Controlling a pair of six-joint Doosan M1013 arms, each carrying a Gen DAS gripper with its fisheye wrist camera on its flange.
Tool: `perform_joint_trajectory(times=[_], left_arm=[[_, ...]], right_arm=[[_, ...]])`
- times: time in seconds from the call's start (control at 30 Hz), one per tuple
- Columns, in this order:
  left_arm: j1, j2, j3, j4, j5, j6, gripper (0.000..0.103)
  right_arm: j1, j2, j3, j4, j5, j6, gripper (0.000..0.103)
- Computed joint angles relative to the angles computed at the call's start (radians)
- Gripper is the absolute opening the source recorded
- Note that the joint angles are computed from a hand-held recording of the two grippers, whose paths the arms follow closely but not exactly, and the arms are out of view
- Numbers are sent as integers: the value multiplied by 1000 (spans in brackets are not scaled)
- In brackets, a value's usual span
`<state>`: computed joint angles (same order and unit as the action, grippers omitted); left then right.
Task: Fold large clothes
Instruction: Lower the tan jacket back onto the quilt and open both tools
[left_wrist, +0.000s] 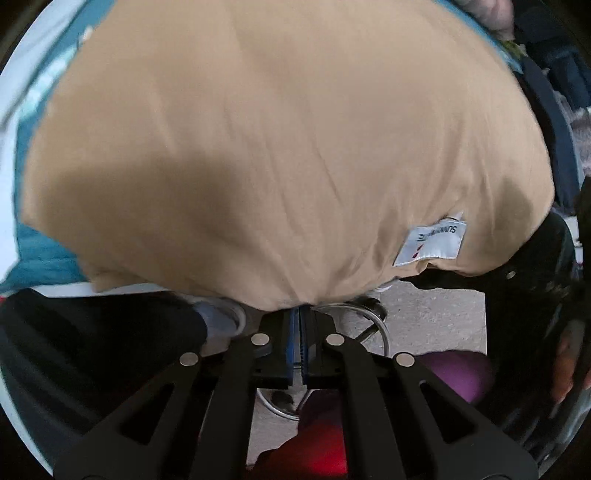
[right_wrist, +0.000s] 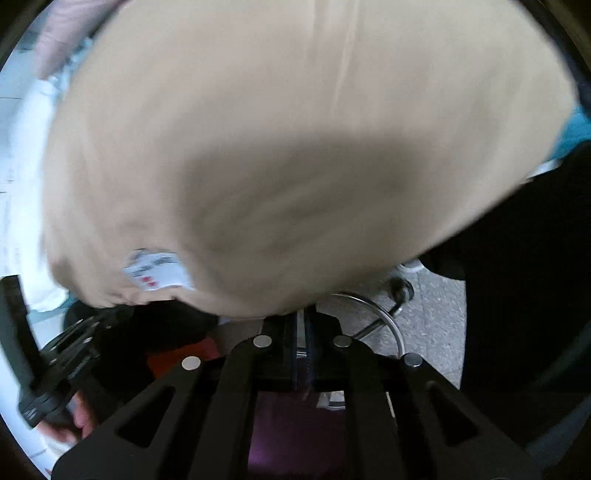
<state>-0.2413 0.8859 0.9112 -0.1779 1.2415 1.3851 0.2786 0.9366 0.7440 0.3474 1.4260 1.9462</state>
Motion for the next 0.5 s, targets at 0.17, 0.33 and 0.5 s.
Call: perform_joint_trajectory(times=[0.17,0.33,0.5], left_arm=[[-9,-32,-1,22,-43,23,3],[-16,-41,-34,37,-47,25,10],[-1,-42,-78,18,-15,39,13]], right_arm=[[-21,-43,24,76,-79,-33,11],[-67,-101,70,42,-205,31,79],[-124,-94,37,13,-238,58,86]])
